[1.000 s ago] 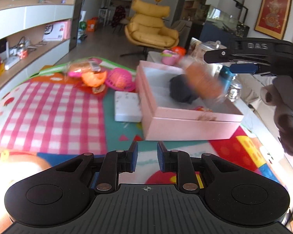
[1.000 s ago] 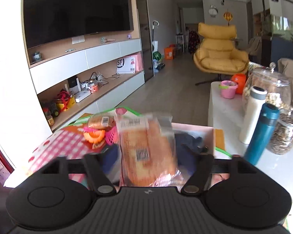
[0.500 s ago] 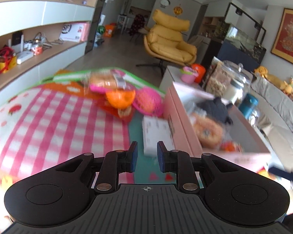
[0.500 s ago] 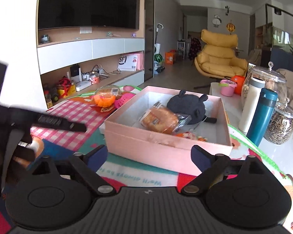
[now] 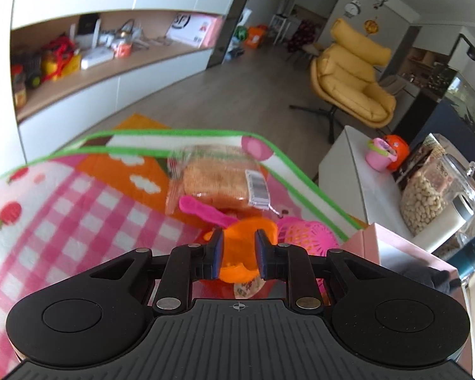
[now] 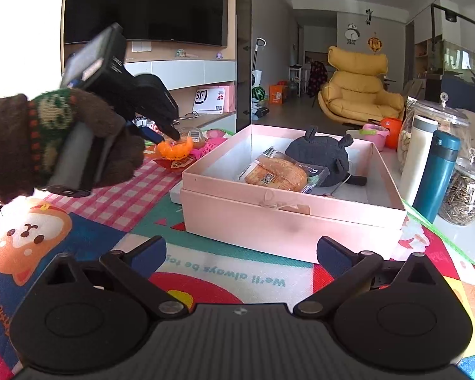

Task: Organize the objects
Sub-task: 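Grasp the orange toy on the mat with the left tool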

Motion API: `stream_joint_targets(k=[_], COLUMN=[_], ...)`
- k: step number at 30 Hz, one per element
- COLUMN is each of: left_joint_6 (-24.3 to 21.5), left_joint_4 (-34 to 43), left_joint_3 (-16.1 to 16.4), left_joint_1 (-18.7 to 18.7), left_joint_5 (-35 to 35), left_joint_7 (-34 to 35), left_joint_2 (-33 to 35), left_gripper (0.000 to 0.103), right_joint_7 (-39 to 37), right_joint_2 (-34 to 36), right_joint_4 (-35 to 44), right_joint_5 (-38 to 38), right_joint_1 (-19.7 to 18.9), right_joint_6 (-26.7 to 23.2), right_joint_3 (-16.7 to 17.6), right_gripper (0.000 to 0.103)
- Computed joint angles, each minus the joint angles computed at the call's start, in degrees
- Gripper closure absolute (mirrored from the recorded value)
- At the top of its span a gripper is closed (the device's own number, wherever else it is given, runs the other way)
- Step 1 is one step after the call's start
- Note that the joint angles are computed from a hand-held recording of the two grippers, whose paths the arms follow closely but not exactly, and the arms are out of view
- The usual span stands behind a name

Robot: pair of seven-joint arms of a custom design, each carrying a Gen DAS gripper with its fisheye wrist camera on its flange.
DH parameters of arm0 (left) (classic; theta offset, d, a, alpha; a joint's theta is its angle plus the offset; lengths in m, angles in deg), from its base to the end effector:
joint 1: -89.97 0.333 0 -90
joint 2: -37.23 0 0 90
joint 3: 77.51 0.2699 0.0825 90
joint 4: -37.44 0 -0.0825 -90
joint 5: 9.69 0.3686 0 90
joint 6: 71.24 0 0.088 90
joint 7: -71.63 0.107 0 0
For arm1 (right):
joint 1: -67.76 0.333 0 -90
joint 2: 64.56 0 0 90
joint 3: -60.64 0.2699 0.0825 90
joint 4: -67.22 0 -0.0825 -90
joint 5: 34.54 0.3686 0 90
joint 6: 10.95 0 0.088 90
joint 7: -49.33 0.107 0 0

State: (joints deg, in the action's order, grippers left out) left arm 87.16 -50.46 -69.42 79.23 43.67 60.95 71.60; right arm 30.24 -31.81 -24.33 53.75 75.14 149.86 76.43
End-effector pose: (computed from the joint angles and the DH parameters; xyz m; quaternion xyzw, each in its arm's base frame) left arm 0.6970 -0.0836 0.3337 -0.8559 0.3068 -0.3041 0.2843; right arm 0.6470 0.1973 0.3086 -0.7998 0.3108 -0.1826 0.4799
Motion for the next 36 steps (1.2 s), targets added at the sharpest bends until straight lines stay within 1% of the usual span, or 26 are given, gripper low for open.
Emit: stream_joint_targets(k=[1, 5, 7, 8, 10, 13, 15, 18, 19, 20, 21, 22, 24, 26, 30, 33, 36], left_joint_6=[0.00, 0.03, -2.20, -3.96, -5.09, -2.54, -1.16, 4.72, 6.10, 6.98, 7.73, 7.94, 5.98, 4.38, 3.08, 4.33, 5.57], left_joint_4=[-0.08, -1.40, -1.77, -2.07, -3.59, -6.74, -8.81, -10.79, -10.95, -10.99, -10.76, -10.49, -10.07, -9.99, -10.36, -10.60, -11.26], left_joint_3=[0.03, -0.48, -0.46, 0.05, 0.55, 0.14, 0.32, 1.87, 2.09, 1.71, 0.91, -0.17, -1.70, -2.09, -2.02, -2.37, -2.22], left_joint_1=[-0.11, -0.24, -0.66, -1.33, -1.68, -0.51, -0.39, -0.46, -0.38, 0.11, 0.93, 1.80, 2.27, 1.86, 1.15, 1.74, 1.65], left_joint_5=[0.13, 1.02, 0.82, 1.18, 2.65, 5.15, 7.64, 16.69, 19.66, 21.35, 21.85, 21.16, 19.26, 19.12, 21.25, 22.10, 25.00], left_joint_7=[0.01, 2.70, 2.89, 1.11, -2.61, -5.49, -8.33, -14.82, -16.49, -16.69, -15.40, -12.45, -6.51, -3.55, -2.64, -2.40, -3.15], left_joint_2=[0.06, -0.79, -1.35, -1.78, -2.99, -4.85, -6.18, -7.48, -7.73, -7.89, -7.80, -7.61, -7.39, -7.48, -7.98, -8.17, -8.71], left_gripper=[0.082, 0.085, 0.086, 0.086, 0.085, 0.085, 0.085, 0.085, 0.085, 0.085, 0.085, 0.085, 0.085, 0.085, 0.084, 0.084, 0.084], right_joint_7=[0.15, 0.39, 0.37, 0.37, 0.46, 0.97, 1.22, 1.18, 1.25, 1.25, 1.48, 1.61, 1.72, 1.64, 1.70, 1.65, 1.65], right_joint_2=[0.08, -0.08, -0.07, -0.07, 0.07, 0.27, 0.32, 0.32, 0.35, 0.35, 0.42, 0.44, 0.46, 0.47, 0.52, 0.53, 0.53], right_joint_4=[0.07, -0.20, -0.17, -0.17, -0.02, 0.20, 0.22, 0.16, 0.18, 0.18, 0.24, 0.24, 0.20, 0.21, 0.23, 0.23, 0.23], right_joint_5=[-0.19, -0.33, -0.43, -0.43, -0.55, -1.03, -1.44, -1.56, -1.61, -1.63, -1.86, -2.03, -2.27, -2.21, -2.31, -2.29, -2.30], right_joint_1=[0.05, -0.04, -0.01, -0.02, 0.03, 0.06, 0.04, -0.06, -0.08, -0.11, -0.05, -0.04, -0.08, -0.19, -0.25, -0.29, -0.30], right_joint_6=[0.00, 0.12, 0.17, 0.18, 0.36, 0.40, 0.44, 0.58, 0.59, 0.61, 0.66, 0.67, 0.73, 0.75, 0.74, 0.77, 0.77], right_joint_3=[-0.05, 0.04, 0.02, 0.03, 0.00, -0.03, 0.03, 0.23, 0.27, 0.31, 0.29, 0.30, 0.37, 0.49, 0.59, 0.66, 0.67], right_gripper=[0.000, 0.000, 0.000, 0.000, 0.000, 0.000, 0.000, 0.000, 0.000, 0.000, 0.000, 0.000, 0.000, 0.000, 0.000, 0.000, 0.000])
